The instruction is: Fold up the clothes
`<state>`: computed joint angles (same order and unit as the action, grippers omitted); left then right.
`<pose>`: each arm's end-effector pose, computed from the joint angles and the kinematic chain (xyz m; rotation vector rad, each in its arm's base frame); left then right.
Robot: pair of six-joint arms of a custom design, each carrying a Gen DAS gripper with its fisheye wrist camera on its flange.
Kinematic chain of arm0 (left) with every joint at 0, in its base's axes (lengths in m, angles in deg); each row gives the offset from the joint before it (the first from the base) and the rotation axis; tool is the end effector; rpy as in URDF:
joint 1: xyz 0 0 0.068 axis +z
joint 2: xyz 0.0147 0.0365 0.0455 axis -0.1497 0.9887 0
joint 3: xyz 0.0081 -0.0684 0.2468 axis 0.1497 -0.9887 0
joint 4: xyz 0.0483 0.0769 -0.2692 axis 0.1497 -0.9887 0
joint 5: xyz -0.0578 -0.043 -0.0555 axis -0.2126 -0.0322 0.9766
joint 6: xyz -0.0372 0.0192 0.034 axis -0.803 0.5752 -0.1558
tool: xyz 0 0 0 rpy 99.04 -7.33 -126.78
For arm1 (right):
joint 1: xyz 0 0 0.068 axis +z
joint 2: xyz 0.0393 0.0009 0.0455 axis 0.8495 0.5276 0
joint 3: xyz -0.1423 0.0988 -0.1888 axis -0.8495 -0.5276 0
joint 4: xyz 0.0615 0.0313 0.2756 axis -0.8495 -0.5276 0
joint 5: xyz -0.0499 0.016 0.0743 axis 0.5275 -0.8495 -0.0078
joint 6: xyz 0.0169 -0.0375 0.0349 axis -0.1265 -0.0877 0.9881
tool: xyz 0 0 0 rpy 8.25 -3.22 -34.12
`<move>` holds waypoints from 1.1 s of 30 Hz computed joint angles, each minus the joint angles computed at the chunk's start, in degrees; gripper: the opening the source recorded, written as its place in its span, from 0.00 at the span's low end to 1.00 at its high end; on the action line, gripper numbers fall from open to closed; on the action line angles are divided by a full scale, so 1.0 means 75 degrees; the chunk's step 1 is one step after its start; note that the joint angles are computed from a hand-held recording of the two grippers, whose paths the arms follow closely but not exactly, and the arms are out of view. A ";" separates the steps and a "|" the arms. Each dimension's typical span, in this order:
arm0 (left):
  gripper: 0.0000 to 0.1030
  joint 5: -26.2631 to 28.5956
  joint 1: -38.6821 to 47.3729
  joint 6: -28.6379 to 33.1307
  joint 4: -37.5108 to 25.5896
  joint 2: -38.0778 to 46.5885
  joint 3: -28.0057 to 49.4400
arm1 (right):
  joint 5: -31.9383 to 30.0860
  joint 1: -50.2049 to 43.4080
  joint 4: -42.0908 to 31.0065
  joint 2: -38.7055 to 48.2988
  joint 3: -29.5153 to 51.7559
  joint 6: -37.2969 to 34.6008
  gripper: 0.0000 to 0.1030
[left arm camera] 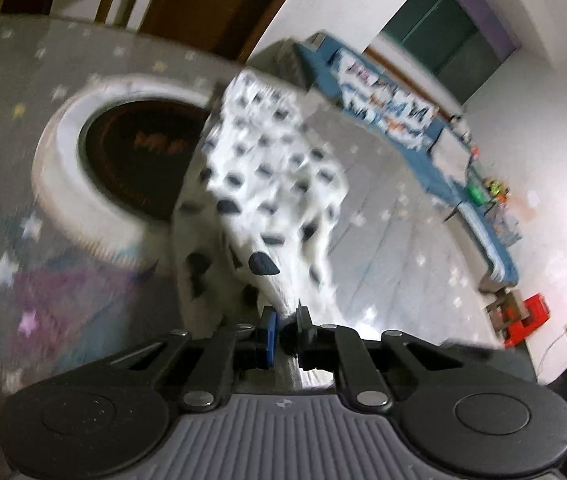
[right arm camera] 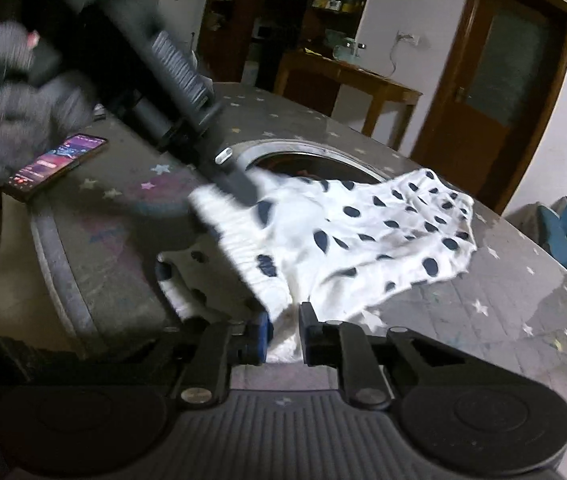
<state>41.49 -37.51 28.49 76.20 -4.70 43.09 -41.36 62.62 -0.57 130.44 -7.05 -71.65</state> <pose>0.2774 -0.1517 0.1468 -0.3656 2.3830 -0.5901 0.2280 0.0370 0.0720 -1.2111 1.9224 0.3004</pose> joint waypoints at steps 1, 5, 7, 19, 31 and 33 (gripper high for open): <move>0.11 0.0055 0.0000 -0.0030 -0.0016 0.0130 -0.0021 | -0.0020 -0.0033 -0.0068 0.0082 0.0035 -0.0026 0.12; 0.18 -0.0042 -0.0060 0.0068 -0.0149 0.0352 -0.0114 | -0.0080 0.0074 -0.0493 0.0437 0.0240 -0.0440 0.14; 0.18 -0.0162 -0.0075 0.0231 -0.0263 0.0125 -0.0208 | -0.0301 -0.0012 -0.1097 0.0430 0.0469 -0.0775 0.25; 0.17 -0.0531 -0.0012 0.1224 0.0016 0.0022 0.0262 | -0.1231 -0.0973 -0.2967 0.2116 0.3549 0.0546 0.27; 0.17 0.0430 0.0227 0.1812 0.0267 0.1942 0.1452 | -0.0473 -0.0732 -0.2344 0.6734 0.8291 0.3020 0.27; 0.17 0.0459 0.0243 0.1889 0.0199 0.2051 0.1568 | -0.0628 -0.0724 -0.2501 0.7155 0.8766 0.3086 0.28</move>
<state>44.93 -35.68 42.66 77.69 10.69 54.84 -46.07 57.19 -19.33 184.11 58.70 -48.50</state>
